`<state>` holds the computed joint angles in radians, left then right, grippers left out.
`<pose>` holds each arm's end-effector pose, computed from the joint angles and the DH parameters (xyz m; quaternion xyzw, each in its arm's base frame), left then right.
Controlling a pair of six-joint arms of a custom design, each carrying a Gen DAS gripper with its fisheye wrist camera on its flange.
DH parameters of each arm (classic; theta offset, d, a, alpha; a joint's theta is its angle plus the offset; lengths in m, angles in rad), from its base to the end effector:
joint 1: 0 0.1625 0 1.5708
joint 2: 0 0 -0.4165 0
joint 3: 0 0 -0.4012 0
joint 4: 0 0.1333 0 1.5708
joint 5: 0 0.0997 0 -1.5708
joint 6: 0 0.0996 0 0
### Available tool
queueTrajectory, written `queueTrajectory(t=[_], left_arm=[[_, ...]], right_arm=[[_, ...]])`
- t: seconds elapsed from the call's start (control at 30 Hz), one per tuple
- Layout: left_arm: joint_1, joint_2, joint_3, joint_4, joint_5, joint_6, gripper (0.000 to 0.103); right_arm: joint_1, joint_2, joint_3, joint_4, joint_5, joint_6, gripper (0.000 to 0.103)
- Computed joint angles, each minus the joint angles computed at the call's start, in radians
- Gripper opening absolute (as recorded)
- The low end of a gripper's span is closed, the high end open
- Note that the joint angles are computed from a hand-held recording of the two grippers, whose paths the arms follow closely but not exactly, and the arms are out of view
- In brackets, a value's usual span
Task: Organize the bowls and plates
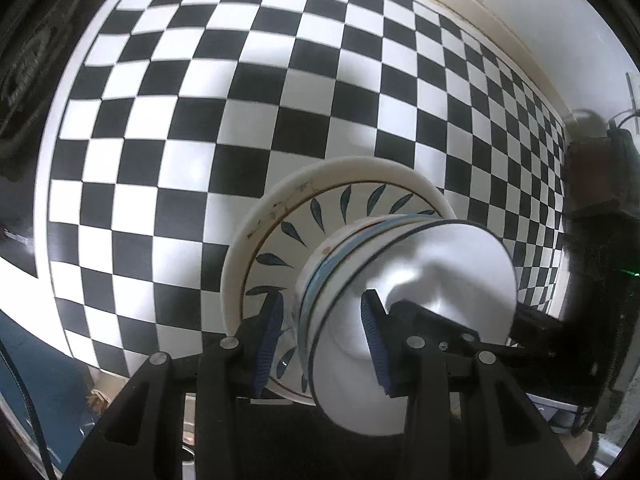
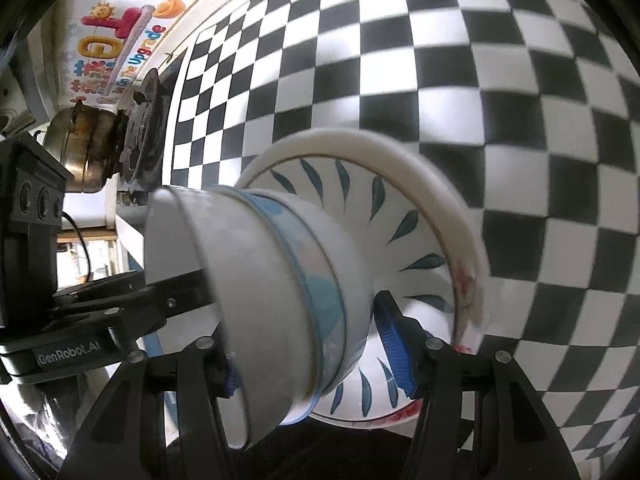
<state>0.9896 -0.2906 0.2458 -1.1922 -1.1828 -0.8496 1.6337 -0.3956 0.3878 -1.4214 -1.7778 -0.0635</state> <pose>-0.3314 -0.8159 0.1800 -0.0977 0.9632 -0.0016 0.2504 0.1673 -0.8617 0.2156 0.0700 -0.9897 -0.0704 0.1030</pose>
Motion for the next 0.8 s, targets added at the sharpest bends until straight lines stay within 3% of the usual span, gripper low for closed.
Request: queueTrajectory(t=[0.07, 0.23, 0.4, 0.63, 0.8], left_arm=[[-0.009, 0.006, -0.019, 0.021, 0.022, -0.006, 0.037], [-0.039, -0.045, 0.059, -0.003, 0.101, -0.01, 0.039], [-0.07, -0.099, 0.145, -0.019, 0.186, -0.02, 0.041], [-0.133, -0.23, 0.376, -0.14, 0.399, -0.022, 0.079], [-0.175, -0.302, 0.499, -0.213, 0.522, -0.026, 0.088]], right_arm=[[0.015, -0.004, -0.002, -0.014, -0.045, -0.015, 0.06], [0.056, -0.036, 0.032, -0.062, -0.162, -0.042, 0.06], [0.092, -0.111, 0.14, -0.152, -0.218, -0.068, 0.093], [0.147, -0.26, 0.366, -0.401, -0.304, -0.11, 0.099], [0.196, -0.355, 0.535, -0.637, -0.4, -0.167, 0.101]])
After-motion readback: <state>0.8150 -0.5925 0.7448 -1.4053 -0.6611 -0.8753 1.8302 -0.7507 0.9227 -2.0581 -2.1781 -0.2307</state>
